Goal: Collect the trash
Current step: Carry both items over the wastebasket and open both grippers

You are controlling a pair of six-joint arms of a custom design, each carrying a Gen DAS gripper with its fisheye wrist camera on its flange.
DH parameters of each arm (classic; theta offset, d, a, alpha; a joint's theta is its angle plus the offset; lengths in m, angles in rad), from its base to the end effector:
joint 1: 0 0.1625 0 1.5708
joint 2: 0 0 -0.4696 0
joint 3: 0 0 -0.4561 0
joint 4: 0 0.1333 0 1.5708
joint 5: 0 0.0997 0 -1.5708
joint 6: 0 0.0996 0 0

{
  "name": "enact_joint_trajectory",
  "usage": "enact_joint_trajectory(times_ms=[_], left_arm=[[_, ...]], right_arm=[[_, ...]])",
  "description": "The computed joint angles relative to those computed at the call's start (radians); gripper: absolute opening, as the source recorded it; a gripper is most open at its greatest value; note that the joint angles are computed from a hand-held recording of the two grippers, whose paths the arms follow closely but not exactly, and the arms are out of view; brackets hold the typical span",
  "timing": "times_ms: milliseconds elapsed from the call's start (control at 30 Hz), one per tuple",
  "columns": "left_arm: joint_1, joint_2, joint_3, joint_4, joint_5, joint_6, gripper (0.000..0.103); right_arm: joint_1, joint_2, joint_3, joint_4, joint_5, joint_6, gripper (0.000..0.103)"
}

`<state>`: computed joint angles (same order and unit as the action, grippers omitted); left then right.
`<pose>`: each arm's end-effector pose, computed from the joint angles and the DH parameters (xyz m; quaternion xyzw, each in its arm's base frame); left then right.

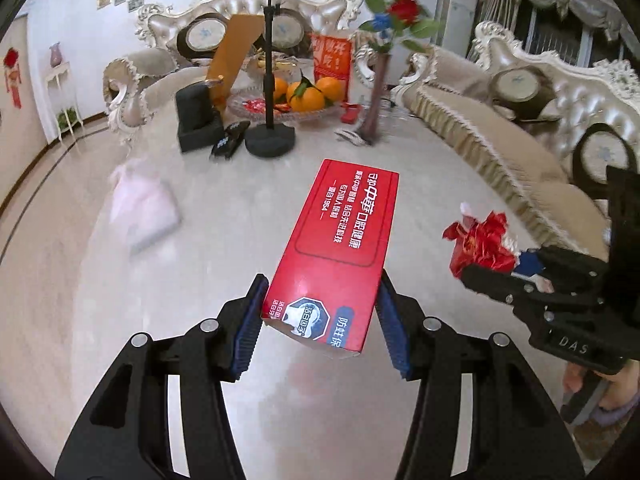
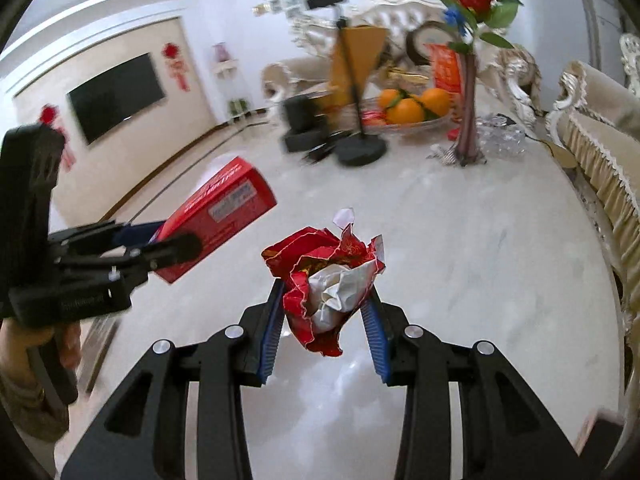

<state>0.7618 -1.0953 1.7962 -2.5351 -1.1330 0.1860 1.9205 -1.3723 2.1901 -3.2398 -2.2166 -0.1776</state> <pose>-0.3733 -0.5986 0.2247 0.4367 0.8640 -0.1880 0.1656 0.2505 -0.4728 0.3126 0.0986 -0.8680 0.4149 0.2543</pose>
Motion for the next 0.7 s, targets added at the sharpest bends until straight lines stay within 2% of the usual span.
enact_joint_trajectory(times_ms=[67,167,267,367,500,633,700], left_arm=[[-0.03,-0.113,0.127,-0.008,0.005,-0.004,0.053],[-0.078,-0.282,0.302,0.012,0.012,-0.015,0.053],[-0.111,-0.425,0.44,0.069,-0.007,-0.08,0.053],[-0.121,-0.521,0.552,0.135,-0.009,-0.171,0.053],[-0.069,-0.528,0.628,0.229,-0.08,-0.254,0.053],[-0.021,-0.443,0.66,0.214,-0.094,-0.256,0.053],[-0.005,-0.407,0.667,0.197,-0.08,-0.24,0.053]], right_arm=[[0.049,-0.037,0.086,-0.016,0.003,0.022,0.036],[0.119,-0.087,0.203,-0.006,0.002,0.098,0.036],[0.162,-0.125,0.3,0.01,0.021,0.189,0.036],[0.186,-0.129,0.367,0.078,-0.016,0.287,0.036],[0.085,-0.102,0.409,0.15,0.044,0.362,0.036],[-0.05,0.011,0.384,0.155,0.086,0.329,0.036],[-0.085,0.07,0.355,0.166,0.079,0.307,0.036]])
